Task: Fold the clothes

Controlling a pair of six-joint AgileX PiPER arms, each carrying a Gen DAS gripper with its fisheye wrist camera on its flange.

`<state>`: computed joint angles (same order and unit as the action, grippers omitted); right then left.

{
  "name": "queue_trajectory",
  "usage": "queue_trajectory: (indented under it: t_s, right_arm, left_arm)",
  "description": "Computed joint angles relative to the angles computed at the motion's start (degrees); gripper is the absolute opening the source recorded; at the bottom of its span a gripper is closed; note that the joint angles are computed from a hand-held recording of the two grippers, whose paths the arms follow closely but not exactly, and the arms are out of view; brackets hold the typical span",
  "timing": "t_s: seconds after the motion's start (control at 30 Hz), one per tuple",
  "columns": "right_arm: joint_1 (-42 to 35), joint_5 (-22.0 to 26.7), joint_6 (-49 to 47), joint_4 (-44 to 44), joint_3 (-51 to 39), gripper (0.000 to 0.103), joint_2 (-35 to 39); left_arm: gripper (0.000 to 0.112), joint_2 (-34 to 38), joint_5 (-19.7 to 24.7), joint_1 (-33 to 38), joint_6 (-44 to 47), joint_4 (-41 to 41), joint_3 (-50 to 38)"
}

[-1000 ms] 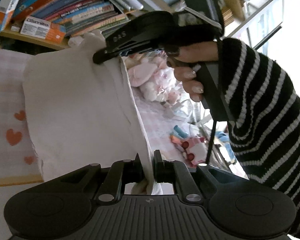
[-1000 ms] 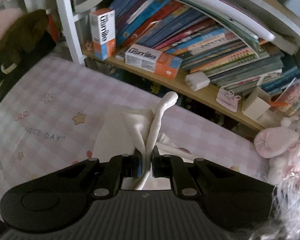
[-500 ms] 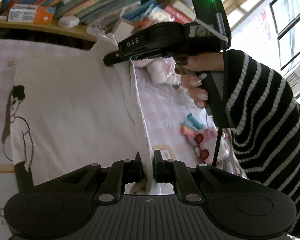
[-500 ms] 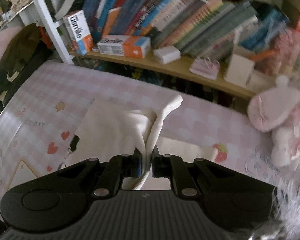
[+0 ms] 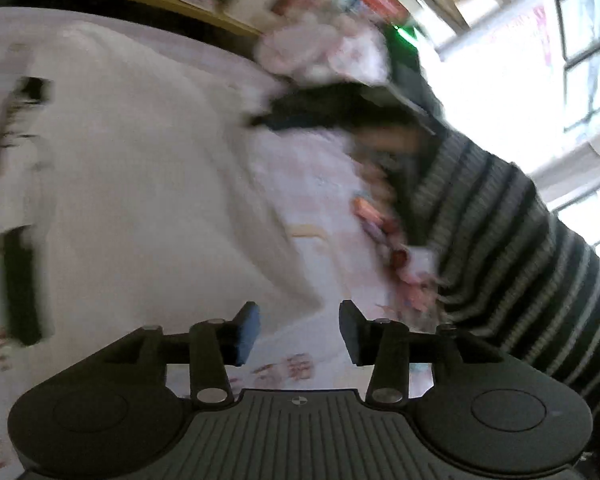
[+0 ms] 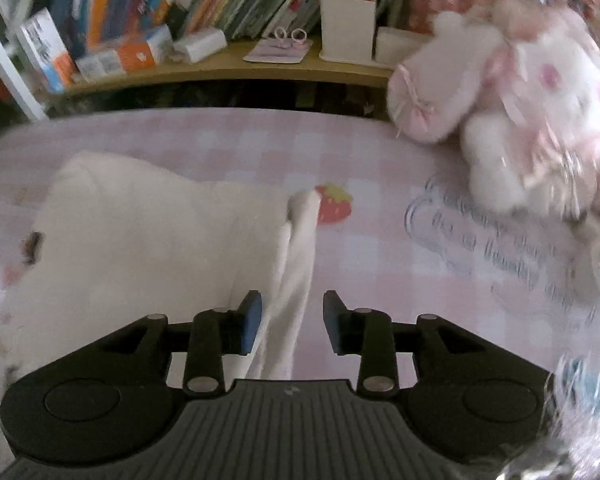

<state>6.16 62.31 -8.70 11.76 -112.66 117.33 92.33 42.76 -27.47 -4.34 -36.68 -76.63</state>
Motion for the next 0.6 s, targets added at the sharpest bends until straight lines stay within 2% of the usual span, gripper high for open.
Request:
queue_trajectory:
  t_s: [0.07, 0.17, 0.3, 0.4, 0.53, 0.6]
  right_arm:
    - [-2.9, -1.0, -5.1, 7.5, 8.0, 0.04, -6.0]
    - [-5.8, 0.4, -11.0, 15.9, 19.0, 0.041, -14.6]
    - [-7.4, 2.6, -14.0, 20.5, 30.9, 0.04, -23.7]
    - [-6.2, 0.9, -13.6, 18.5, 37.1, 0.036, -28.3]
    - [-4.8, 0.1, -12.2, 16.4, 40.3, 0.006, -29.5]
    - [-4.5, -0.9, -12.6, 16.4, 41.4, 0.005, -31.2]
  left_arm:
    - [0.043, -3.5, -1.3, 1.3, -4.0, 5.3, 3.9]
    - [0.042, -7.3, -2.8, 3.6, -7.7, 10.4, 8.7]
    - [0.04, -8.2, -6.4, 4.8, -6.3, 9.5, 12.9]
    - [0.04, -6.9, -6.5, 3.9, -10.0, 13.0, 13.2]
    - [0.039, -6.3, -7.0, 5.5, -7.3, 9.5, 14.5]
    - [0.038, -5.9, -6.4, 6.0, -6.1, 9.0, 14.2]
